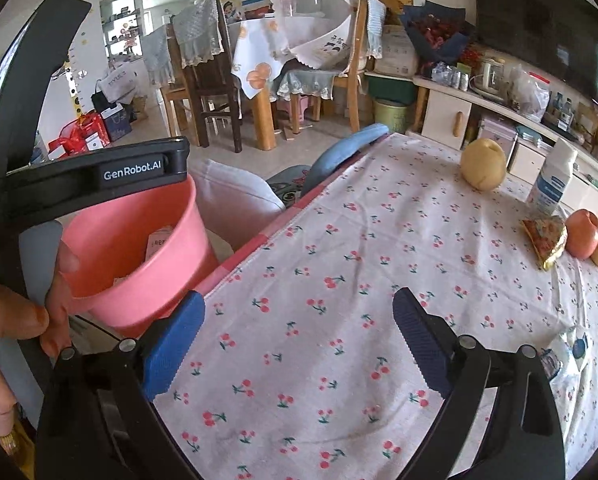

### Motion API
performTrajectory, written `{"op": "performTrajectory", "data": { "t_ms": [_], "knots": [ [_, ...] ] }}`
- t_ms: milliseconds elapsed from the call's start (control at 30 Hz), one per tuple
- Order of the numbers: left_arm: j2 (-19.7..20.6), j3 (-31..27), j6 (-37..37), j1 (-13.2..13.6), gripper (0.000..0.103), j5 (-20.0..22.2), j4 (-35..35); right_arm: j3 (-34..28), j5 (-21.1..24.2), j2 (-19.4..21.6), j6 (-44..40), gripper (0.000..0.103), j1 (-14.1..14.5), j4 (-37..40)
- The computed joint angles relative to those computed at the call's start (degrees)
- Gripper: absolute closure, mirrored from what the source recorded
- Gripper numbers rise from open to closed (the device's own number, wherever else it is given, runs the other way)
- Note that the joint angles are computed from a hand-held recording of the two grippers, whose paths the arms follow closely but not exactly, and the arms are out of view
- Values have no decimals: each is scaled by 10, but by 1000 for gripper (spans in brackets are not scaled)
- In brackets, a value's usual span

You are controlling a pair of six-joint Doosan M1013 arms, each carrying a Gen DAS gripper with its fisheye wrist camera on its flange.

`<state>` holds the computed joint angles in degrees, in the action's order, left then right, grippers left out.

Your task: Collect trash

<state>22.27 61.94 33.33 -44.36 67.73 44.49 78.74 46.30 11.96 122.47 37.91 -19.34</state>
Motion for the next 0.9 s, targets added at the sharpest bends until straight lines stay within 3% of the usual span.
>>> {"op": "performTrajectory", "data": {
  "t_ms": [900],
  "knots": [
    [42,-53,63,-28,9,20,13,59,3,-46,15,9,-18,-25]
  ]
}}
